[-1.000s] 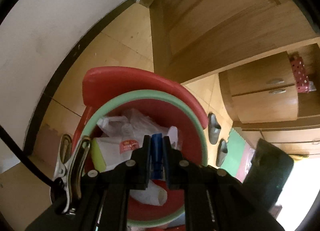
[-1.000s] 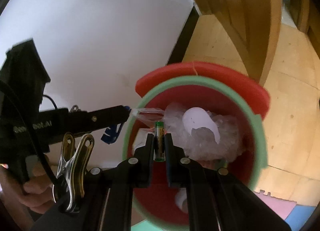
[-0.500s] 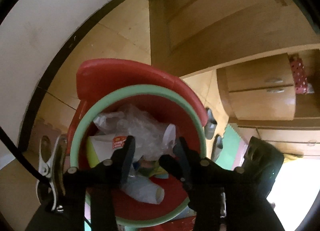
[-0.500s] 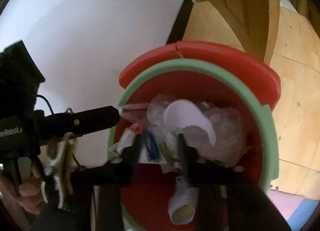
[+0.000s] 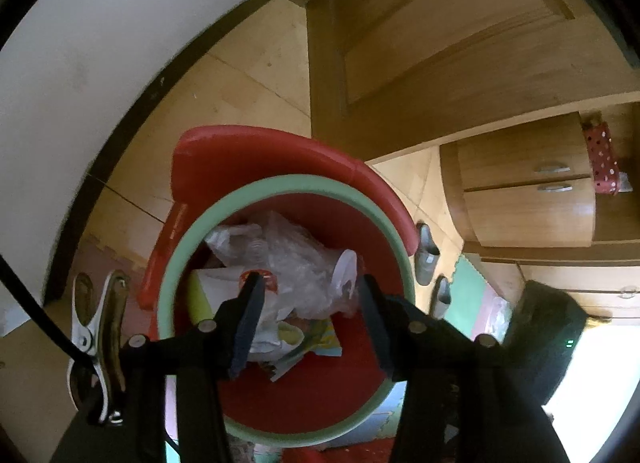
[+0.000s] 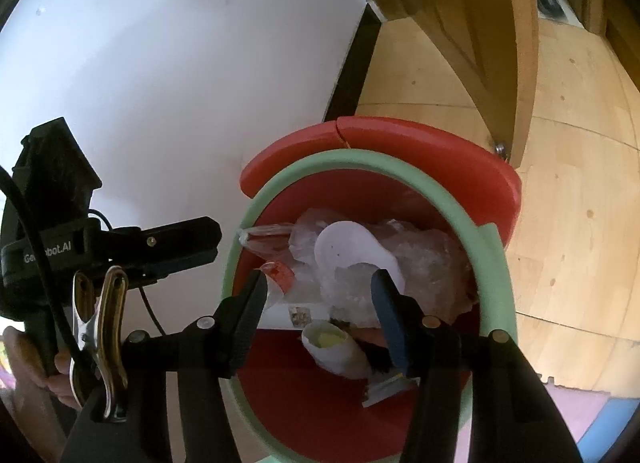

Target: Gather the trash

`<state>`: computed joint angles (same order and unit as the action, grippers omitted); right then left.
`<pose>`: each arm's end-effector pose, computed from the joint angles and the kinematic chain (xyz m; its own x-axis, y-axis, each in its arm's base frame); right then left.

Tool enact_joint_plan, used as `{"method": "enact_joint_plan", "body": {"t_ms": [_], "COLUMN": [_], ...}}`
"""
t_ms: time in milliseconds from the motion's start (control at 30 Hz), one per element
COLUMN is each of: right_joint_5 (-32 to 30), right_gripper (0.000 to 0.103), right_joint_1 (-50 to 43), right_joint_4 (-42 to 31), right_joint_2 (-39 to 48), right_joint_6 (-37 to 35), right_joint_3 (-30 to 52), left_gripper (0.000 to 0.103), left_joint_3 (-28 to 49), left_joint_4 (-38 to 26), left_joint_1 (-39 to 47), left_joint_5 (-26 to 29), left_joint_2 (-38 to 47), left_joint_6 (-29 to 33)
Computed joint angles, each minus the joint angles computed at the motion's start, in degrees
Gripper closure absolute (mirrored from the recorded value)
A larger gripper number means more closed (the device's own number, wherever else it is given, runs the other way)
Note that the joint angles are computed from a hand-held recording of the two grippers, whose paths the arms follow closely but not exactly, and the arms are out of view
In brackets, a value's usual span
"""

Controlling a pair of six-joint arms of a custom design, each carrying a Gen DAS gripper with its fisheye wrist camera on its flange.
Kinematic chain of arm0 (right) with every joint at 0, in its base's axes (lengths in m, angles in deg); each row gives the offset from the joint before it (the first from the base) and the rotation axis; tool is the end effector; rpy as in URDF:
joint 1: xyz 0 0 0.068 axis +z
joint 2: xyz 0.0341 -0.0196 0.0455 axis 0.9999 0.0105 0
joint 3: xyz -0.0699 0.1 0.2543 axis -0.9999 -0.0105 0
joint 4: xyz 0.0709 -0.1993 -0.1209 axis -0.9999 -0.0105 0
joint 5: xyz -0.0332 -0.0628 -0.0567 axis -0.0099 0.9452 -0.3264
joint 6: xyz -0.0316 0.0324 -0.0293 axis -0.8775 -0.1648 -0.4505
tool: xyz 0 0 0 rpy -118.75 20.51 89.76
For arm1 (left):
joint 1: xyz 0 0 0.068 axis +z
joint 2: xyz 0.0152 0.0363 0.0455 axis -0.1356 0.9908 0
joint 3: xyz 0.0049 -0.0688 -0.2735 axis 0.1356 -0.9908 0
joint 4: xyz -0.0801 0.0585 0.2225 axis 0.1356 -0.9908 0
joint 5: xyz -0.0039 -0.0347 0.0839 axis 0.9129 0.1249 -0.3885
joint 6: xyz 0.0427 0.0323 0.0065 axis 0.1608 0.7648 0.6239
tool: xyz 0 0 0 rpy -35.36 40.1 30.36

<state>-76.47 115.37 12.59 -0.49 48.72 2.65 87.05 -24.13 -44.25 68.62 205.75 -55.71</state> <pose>0.1625 0.0894 0.1682 -0.8986 0.3902 -0.2008 0.2147 0.7899 0.5744 0.3131 -0.2473 0.2098 -0.9879 0.1501 -0.0384 0.1521 0.8911 -0.4275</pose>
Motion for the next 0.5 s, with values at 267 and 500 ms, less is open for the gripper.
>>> {"method": "enact_joint_plan", "body": {"t_ms": [267,500], "right_joint_5": [2.4,5.9], "right_gripper": [0.042,0.042], "right_joint_1": [3.3,7.2], "right_joint_4": [-11.0,-30.2], "right_joint_2": [-3.1,-7.4], "right_joint_6": [-1.1,-1.4], "right_joint_3": [7.6,23.2], "left_gripper": [0.049,0.049], "left_joint_3": [4.4,17.2], "left_joint_4": [-5.9,-17.7], "left_joint_1": [-0.3,-2.1], "left_joint_5": [-0.4,-2.0], "left_joint_2": [-3.4,-9.0], "left_joint_6": [-0.5,-2.5]}}
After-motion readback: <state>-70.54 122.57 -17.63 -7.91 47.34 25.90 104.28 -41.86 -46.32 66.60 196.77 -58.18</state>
